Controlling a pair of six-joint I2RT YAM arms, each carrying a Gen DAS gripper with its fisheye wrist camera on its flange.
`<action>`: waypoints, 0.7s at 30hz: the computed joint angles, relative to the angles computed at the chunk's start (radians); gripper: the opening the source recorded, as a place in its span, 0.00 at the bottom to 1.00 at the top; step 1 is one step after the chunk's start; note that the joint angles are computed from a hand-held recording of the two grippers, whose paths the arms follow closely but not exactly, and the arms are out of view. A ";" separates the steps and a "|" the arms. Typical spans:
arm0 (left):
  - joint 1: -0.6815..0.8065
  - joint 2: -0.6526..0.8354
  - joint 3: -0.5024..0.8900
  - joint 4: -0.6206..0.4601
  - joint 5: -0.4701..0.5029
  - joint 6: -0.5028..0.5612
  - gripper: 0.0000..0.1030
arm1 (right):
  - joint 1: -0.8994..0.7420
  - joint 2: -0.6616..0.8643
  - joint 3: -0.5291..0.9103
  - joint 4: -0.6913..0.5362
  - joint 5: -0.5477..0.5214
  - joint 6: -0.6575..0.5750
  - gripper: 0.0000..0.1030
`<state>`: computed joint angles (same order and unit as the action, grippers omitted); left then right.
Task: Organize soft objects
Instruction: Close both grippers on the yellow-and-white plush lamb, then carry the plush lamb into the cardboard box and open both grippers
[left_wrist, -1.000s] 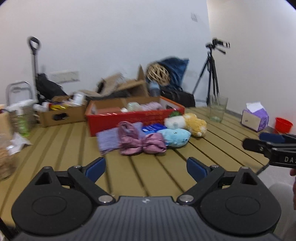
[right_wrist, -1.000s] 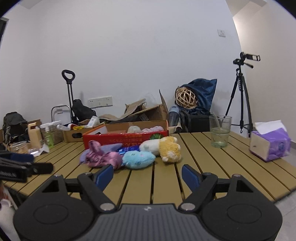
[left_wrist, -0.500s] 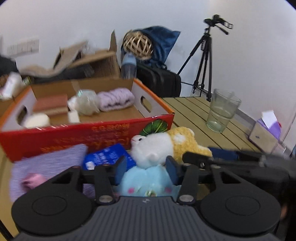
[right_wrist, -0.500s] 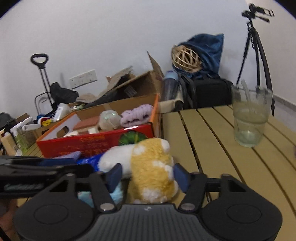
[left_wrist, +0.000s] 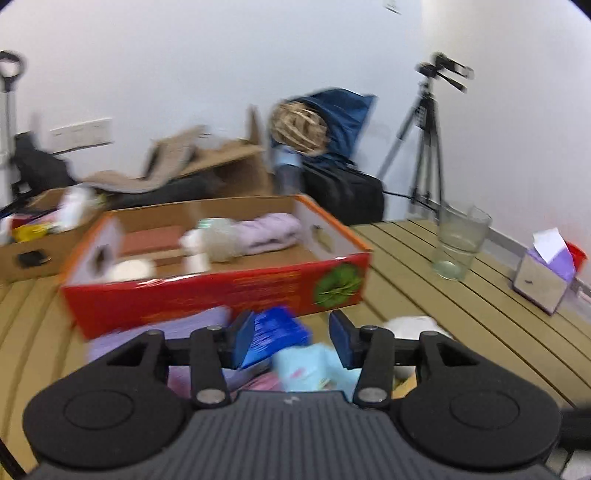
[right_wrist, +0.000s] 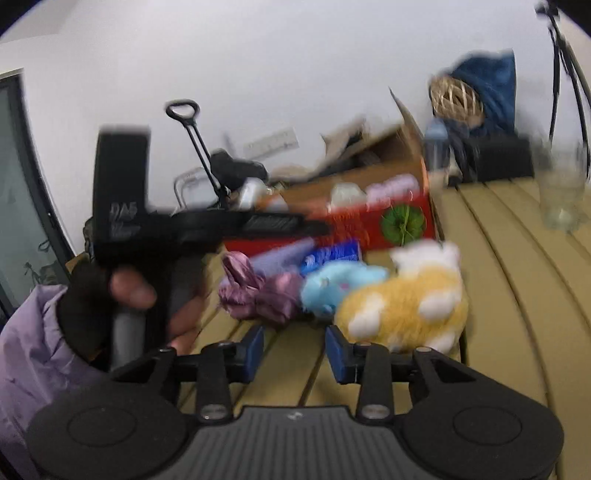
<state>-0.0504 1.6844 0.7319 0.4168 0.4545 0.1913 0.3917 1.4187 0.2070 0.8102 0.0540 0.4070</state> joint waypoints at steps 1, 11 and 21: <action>0.029 -0.035 -0.022 -0.032 0.029 -0.023 0.48 | 0.006 -0.044 -0.017 -0.008 0.056 -0.002 0.36; 0.018 0.046 -0.030 -0.156 0.267 -0.245 0.54 | -0.321 0.251 0.117 0.100 -0.157 0.085 0.53; 0.027 0.010 -0.110 -0.158 0.384 -0.317 0.45 | -0.291 0.173 -0.103 0.265 -0.148 0.305 0.42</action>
<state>-0.0239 1.6945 0.6220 0.2588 0.8387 -0.1252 0.1003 1.5918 0.1045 1.0752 -0.0936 0.7116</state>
